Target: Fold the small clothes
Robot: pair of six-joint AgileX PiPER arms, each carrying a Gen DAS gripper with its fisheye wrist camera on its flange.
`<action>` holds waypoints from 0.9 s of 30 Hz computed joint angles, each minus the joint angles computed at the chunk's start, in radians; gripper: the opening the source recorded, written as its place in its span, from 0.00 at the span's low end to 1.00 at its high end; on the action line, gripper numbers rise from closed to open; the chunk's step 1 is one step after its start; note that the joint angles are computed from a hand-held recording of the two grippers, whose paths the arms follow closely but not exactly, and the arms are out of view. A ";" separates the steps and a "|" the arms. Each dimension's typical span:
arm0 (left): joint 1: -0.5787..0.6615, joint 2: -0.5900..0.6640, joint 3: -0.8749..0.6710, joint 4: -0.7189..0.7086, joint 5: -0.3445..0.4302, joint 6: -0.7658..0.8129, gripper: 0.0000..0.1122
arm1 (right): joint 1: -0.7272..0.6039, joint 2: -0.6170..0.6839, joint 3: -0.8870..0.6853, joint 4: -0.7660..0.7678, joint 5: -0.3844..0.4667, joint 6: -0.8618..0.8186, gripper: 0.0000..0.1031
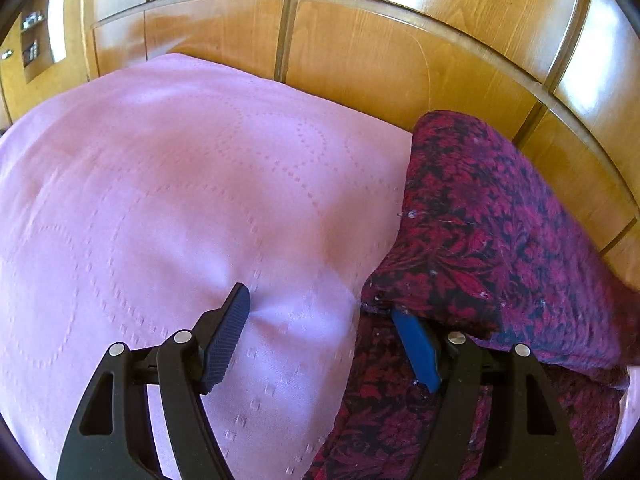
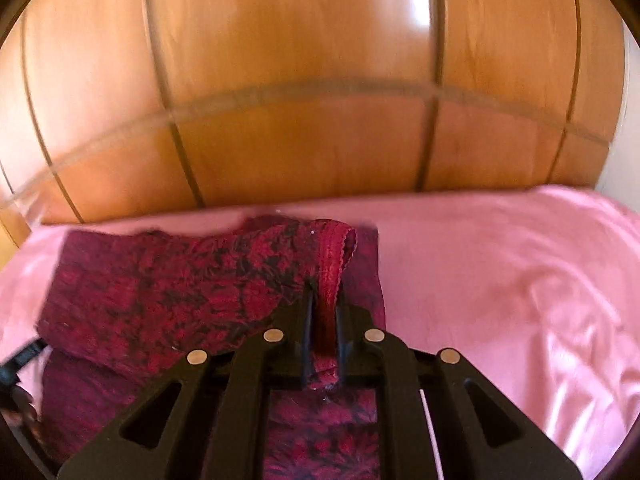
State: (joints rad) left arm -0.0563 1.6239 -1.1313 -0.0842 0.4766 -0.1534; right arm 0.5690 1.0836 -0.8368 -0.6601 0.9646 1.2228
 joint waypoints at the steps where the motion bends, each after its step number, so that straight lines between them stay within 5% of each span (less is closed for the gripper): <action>1: -0.003 -0.008 0.012 0.009 -0.005 -0.004 0.64 | -0.008 0.014 0.015 0.013 -0.014 0.008 0.08; 7: 0.012 -0.030 0.026 -0.047 0.011 0.070 0.64 | 0.014 0.036 0.087 -0.014 -0.042 0.057 0.08; 13: 0.183 -0.131 0.098 -0.557 0.074 0.591 0.64 | -0.110 -0.028 0.118 0.122 -0.161 -0.088 0.15; 18: 0.290 -0.037 -0.062 -0.711 0.271 0.694 0.64 | -0.118 -0.093 0.104 0.133 -0.129 -0.078 0.41; 27: 0.313 0.323 -0.505 -0.819 0.576 0.585 0.64 | 0.105 -0.055 0.014 -0.050 -0.019 0.035 0.47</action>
